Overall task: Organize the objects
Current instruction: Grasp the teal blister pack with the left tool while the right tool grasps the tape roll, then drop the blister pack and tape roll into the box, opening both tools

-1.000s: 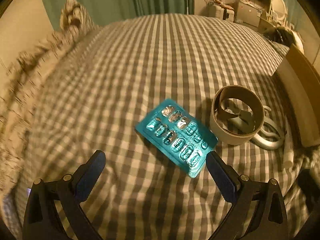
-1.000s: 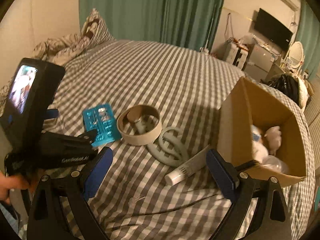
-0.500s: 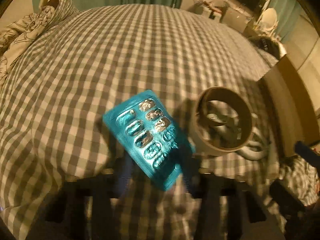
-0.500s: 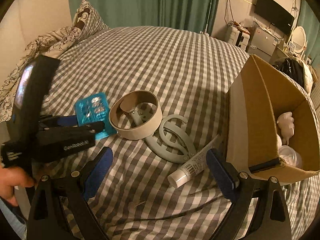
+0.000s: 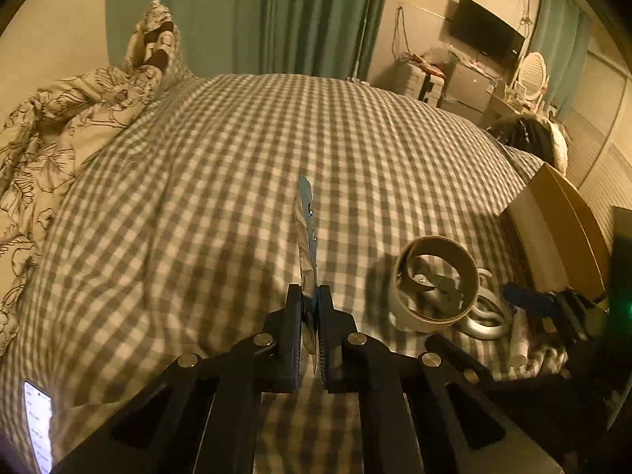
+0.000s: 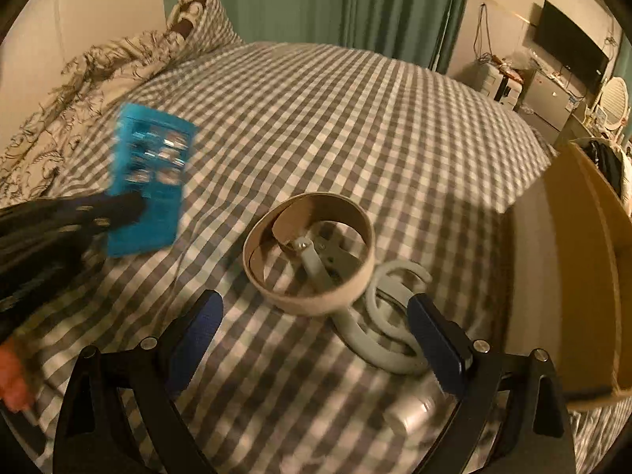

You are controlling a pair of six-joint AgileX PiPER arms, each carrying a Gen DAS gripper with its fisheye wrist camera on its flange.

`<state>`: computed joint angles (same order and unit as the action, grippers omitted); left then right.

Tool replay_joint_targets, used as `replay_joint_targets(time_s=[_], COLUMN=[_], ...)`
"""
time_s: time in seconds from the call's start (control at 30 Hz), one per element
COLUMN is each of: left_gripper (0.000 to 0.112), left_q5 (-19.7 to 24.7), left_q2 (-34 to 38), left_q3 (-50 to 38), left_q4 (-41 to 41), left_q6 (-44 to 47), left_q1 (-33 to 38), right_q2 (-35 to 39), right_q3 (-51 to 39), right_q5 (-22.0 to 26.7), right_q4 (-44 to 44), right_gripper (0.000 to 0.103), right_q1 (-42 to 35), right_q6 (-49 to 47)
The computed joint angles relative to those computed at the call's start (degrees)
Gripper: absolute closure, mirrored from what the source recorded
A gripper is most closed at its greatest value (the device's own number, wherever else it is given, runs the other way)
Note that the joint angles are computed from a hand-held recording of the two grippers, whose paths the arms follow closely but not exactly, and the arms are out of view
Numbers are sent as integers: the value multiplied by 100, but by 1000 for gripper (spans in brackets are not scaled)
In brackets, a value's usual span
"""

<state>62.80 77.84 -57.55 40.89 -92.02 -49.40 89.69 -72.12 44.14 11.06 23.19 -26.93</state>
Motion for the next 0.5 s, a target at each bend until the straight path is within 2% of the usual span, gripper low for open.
replay_joint_targets(time_s=[0.27, 0.37, 0.5], left_gripper=[106, 106, 106], left_q5=[29, 159, 428], left_q2=[1, 64, 144], left_q3=[126, 86, -72], left_q4=[-196, -179, -188], left_q6=[87, 78, 124], left_q1=[44, -81, -228], right_q2=[691, 762, 677], right_q3=[-375, -387, -338], right_q5=[-179, -258, -307], right_q4=[-579, -816, -804], right_gripper=[9, 18, 19], right_q1=[355, 457, 467], right_q6=[645, 801, 865])
